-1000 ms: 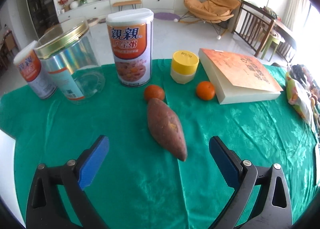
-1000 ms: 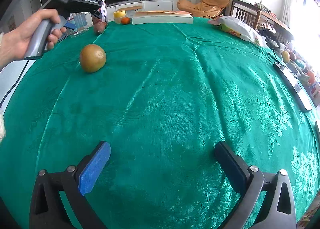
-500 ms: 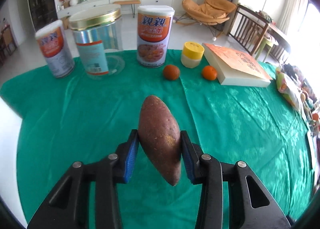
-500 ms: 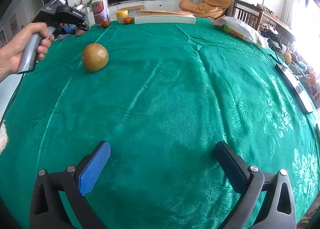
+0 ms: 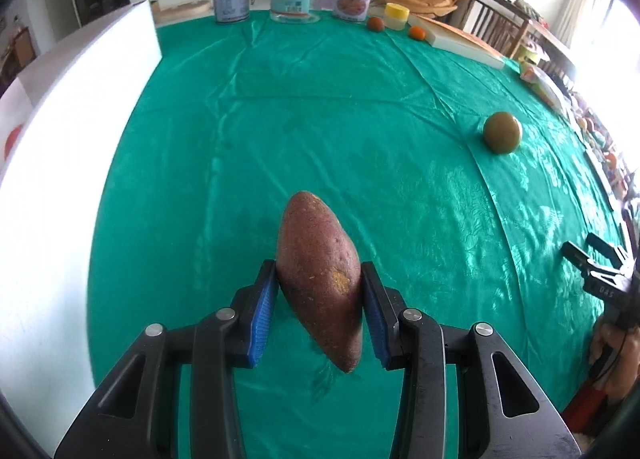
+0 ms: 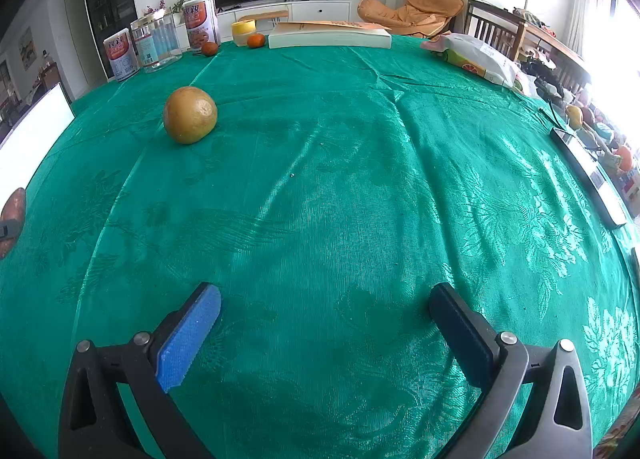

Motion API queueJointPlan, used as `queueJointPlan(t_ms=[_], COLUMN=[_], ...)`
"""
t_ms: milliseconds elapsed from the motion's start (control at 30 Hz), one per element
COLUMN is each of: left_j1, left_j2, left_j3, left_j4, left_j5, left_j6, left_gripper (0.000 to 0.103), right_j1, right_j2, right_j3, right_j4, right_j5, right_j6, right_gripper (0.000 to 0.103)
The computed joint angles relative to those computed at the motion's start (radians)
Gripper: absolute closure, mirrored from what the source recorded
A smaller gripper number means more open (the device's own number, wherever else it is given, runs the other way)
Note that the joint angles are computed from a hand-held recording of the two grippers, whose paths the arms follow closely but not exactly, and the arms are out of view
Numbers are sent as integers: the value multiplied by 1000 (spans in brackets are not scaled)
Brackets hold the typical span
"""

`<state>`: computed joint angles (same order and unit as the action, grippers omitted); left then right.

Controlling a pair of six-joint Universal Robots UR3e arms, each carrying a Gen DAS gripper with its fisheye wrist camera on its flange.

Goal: Organize fruits

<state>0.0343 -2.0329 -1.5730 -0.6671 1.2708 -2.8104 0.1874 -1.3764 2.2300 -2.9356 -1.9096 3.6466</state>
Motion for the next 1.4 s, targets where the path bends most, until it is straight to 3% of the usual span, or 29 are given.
queueJointPlan(t_ms=[100, 167, 200, 233, 300, 1267, 1333, 1400], left_j1=[-5, -30, -40, -51, -52, -31, -31, -31], left_j2=[-2, -23, -36, -53, -73, -84, -84, -84], left_j3=[-124, -142, -149, -157, -169, -152, -152, -152], left_j4=[212, 292, 330, 379, 430, 407, 407, 407], left_j5=[16, 70, 97, 129, 148, 134, 134, 134], left_j6=[-50, -74, -79, -84, -75, -98, -98, -98], left_gripper=[58, 34, 12, 5, 4, 1, 1, 1], right_j1=[1, 0, 0, 0, 0, 1, -10, -69], right_j2=[1, 0, 0, 0, 0, -3, -7, -45], right_j3=[-1, -1, -1, -1, 0, 0, -3, -64], right_j4=[0, 0, 0, 0, 0, 2, 11, 162], right_j5=[0, 0, 0, 0, 0, 0, 19, 119], right_j6=[1, 1, 1, 1, 0, 1, -25, -103], right_gripper=[0, 0, 0, 0, 0, 0, 0, 0])
